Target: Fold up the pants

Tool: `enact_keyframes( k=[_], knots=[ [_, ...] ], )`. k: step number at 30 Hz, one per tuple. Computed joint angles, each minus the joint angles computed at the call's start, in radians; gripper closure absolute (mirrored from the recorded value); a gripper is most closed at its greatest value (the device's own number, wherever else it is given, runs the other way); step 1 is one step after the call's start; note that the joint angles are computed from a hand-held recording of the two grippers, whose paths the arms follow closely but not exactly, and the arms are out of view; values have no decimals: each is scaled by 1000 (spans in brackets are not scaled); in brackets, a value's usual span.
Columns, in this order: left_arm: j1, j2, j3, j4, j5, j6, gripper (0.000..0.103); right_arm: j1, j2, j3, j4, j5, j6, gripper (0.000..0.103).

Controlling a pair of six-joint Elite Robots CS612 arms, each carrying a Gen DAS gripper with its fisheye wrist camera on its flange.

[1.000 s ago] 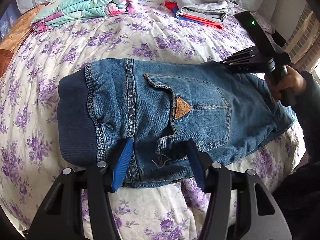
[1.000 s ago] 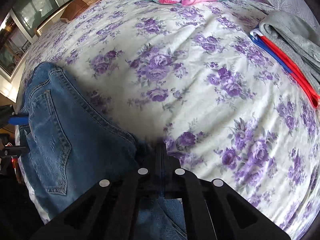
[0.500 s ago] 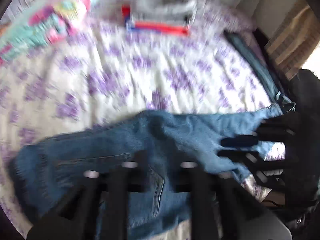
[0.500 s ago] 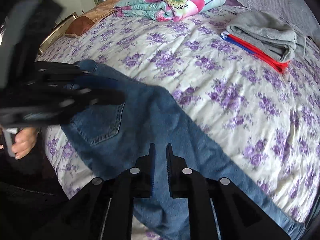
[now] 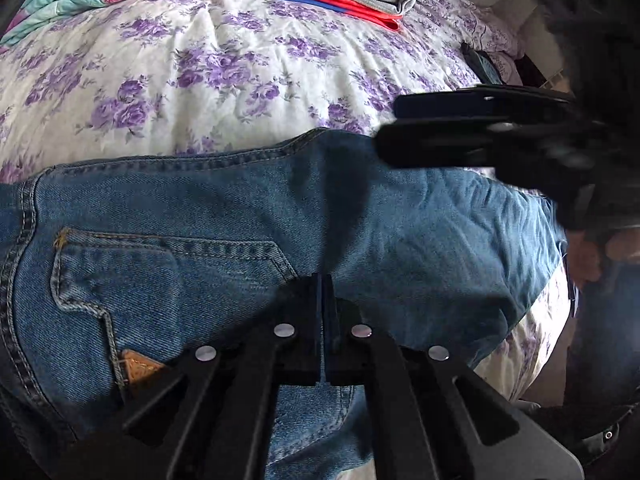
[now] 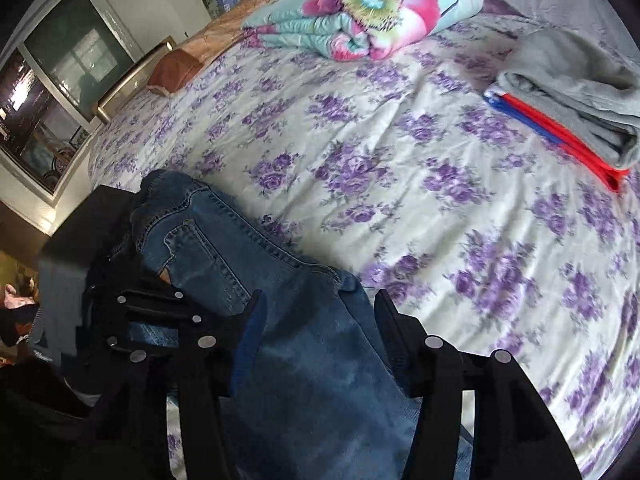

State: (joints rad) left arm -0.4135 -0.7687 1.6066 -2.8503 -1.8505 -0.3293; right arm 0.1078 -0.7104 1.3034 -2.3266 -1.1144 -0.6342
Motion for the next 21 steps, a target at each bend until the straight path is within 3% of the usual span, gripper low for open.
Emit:
enact_keyframes(
  k=[2, 5, 7, 8, 11, 13, 15, 18, 21],
  knots=[
    [2, -1, 0, 1, -4, 5, 102, 21, 17, -21, 20, -70, 4, 96],
    [0, -10, 11, -11, -8, 18, 102, 36, 6, 15, -78, -122, 41, 97],
    [7, -15, 16, -29, -70, 36, 102, 36, -5, 27, -137, -120, 85, 100],
    [8, -19, 19, -41, -89, 47, 102, 36, -4, 20, -139, -120, 87, 101],
    [-9, -24, 15, -22, -31, 74, 102, 45, 23, -28, -68, -143, 72, 101],
    [-10, -1, -15, 47, -36, 76, 102, 48, 56, -63, -53, -161, 84, 101],
    [-8, 24, -29, 35, -35, 67, 101, 42, 80, -85, -37, -132, 112, 100],
    [9, 31, -37, 38, -93, 40, 102, 41, 84, -98, -11, -121, 115, 100],
    [7, 26, -39, 51, -84, 37, 102, 35, 69, -80, -26, -97, 104, 97]
  ],
)
